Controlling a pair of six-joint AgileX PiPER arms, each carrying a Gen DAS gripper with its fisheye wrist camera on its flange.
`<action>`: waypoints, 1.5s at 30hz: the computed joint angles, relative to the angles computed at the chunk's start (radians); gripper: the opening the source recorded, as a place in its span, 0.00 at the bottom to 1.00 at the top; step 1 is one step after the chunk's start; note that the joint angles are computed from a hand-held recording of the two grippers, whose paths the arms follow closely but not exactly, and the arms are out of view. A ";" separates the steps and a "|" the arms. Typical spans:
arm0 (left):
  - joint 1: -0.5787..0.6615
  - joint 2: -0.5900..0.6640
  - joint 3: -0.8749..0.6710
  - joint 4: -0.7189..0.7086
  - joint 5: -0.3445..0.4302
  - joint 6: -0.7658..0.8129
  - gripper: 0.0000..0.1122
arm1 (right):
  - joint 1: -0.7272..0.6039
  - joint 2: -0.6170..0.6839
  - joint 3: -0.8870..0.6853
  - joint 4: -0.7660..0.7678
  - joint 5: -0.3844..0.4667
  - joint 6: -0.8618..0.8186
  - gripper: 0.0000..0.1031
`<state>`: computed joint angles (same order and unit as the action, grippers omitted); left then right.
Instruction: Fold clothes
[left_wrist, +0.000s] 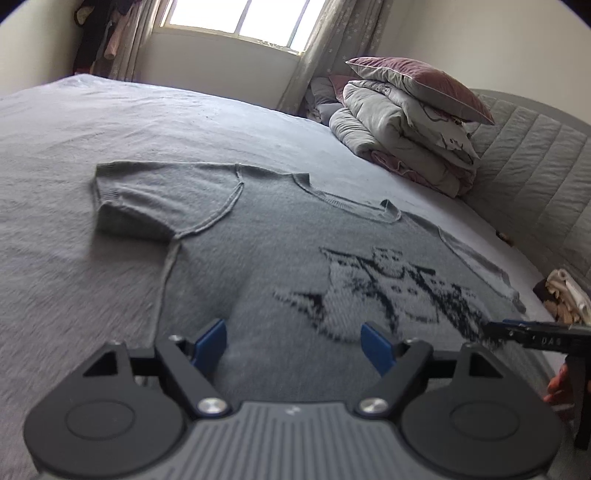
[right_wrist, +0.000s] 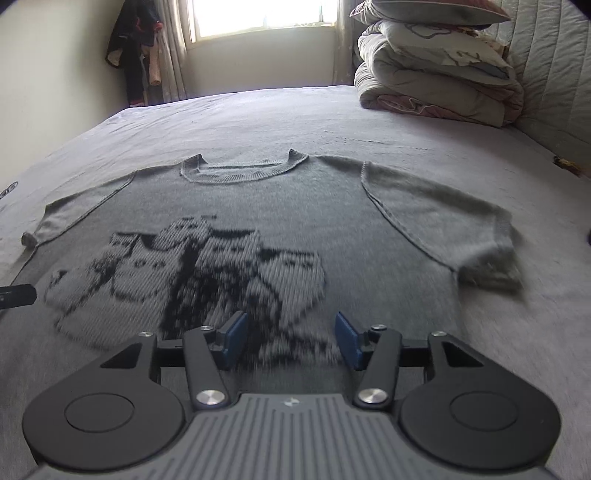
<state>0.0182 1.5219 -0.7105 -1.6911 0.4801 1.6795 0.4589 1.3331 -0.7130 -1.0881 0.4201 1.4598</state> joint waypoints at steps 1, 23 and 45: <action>0.004 -0.018 0.021 0.001 -0.004 0.018 0.73 | 0.016 -0.016 0.017 -0.014 0.013 0.021 0.55; 0.123 -0.358 0.300 0.249 0.022 0.039 0.81 | 0.220 -0.401 0.310 0.016 0.246 0.075 0.58; -0.280 -0.501 0.309 0.693 -0.102 -0.482 0.82 | 0.839 -0.295 0.237 0.011 0.480 0.175 0.61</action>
